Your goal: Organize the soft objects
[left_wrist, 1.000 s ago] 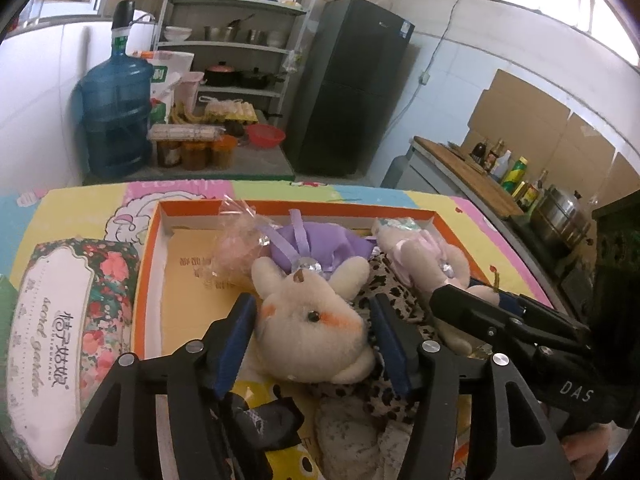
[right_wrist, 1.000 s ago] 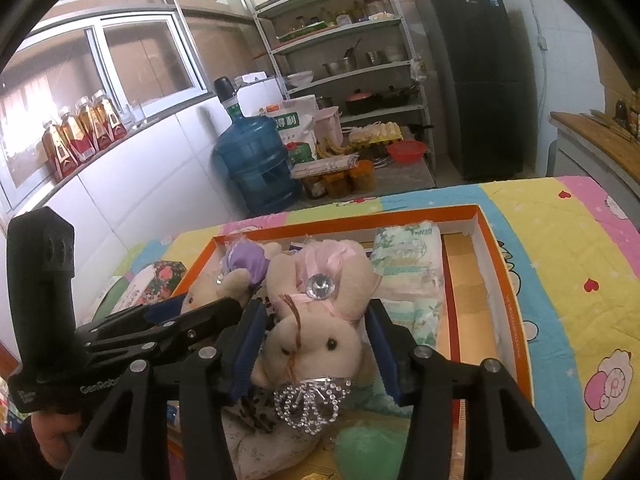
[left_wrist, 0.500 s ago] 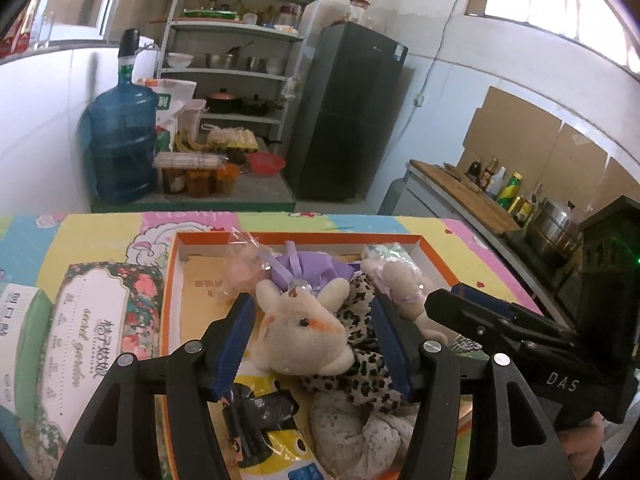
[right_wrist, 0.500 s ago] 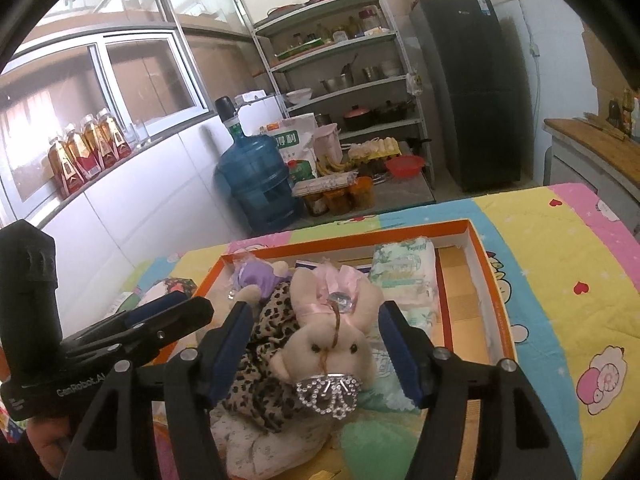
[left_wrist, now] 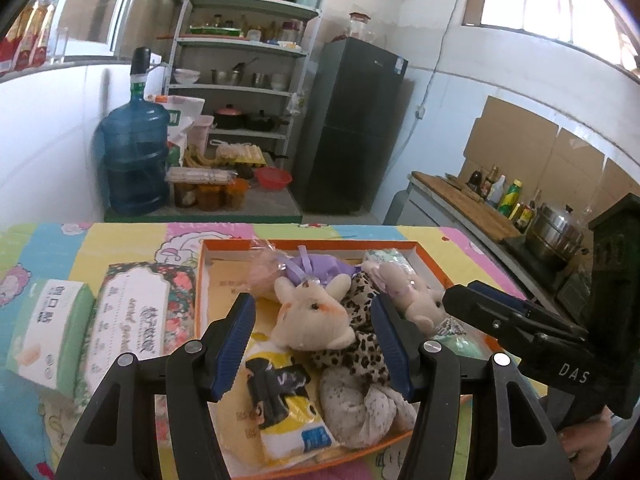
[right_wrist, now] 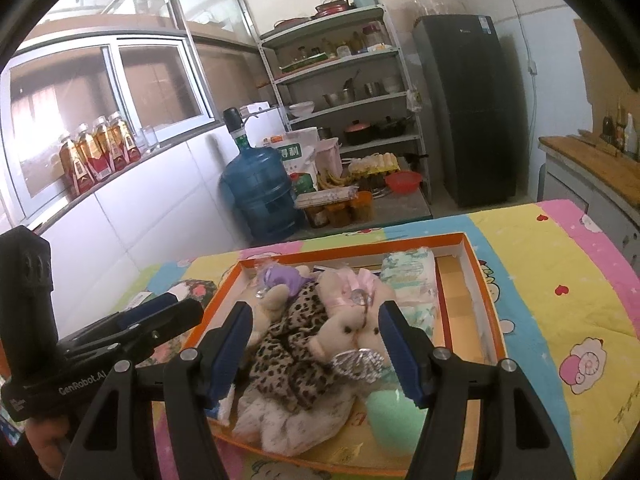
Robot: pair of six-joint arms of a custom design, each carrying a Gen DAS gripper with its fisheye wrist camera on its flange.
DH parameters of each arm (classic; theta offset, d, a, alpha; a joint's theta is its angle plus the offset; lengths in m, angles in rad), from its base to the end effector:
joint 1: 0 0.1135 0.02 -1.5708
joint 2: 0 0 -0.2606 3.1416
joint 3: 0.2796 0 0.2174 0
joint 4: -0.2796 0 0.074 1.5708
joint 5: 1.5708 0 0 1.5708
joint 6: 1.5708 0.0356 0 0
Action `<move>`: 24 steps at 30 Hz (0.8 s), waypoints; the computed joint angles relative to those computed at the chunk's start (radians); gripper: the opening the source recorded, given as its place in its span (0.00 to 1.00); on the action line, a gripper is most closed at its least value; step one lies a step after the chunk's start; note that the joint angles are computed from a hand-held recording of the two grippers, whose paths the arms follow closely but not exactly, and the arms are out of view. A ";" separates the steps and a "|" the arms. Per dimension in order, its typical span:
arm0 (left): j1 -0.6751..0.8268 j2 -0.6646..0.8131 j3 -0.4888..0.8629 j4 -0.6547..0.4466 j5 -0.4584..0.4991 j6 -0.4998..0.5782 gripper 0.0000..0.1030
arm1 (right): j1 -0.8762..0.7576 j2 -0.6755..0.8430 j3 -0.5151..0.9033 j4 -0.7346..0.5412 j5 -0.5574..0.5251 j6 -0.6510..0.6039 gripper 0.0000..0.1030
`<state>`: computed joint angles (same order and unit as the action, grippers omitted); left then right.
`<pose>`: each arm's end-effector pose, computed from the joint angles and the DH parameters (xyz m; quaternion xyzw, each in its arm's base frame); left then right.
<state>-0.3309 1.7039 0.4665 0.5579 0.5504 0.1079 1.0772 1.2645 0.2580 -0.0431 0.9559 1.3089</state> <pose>0.2406 -0.1024 0.1284 0.3033 0.8221 -0.2898 0.3850 0.0971 0.1191 0.1355 0.2169 0.8385 0.0487 0.4975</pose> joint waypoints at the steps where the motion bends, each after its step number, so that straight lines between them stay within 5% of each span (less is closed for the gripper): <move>1: 0.010 -0.013 -0.010 -0.002 0.008 0.004 0.60 | 0.016 0.008 0.013 -0.026 0.009 0.021 0.63; 24: 0.451 -0.395 -0.262 -0.190 0.301 0.298 0.60 | 0.399 0.475 0.553 -0.808 0.126 0.726 0.63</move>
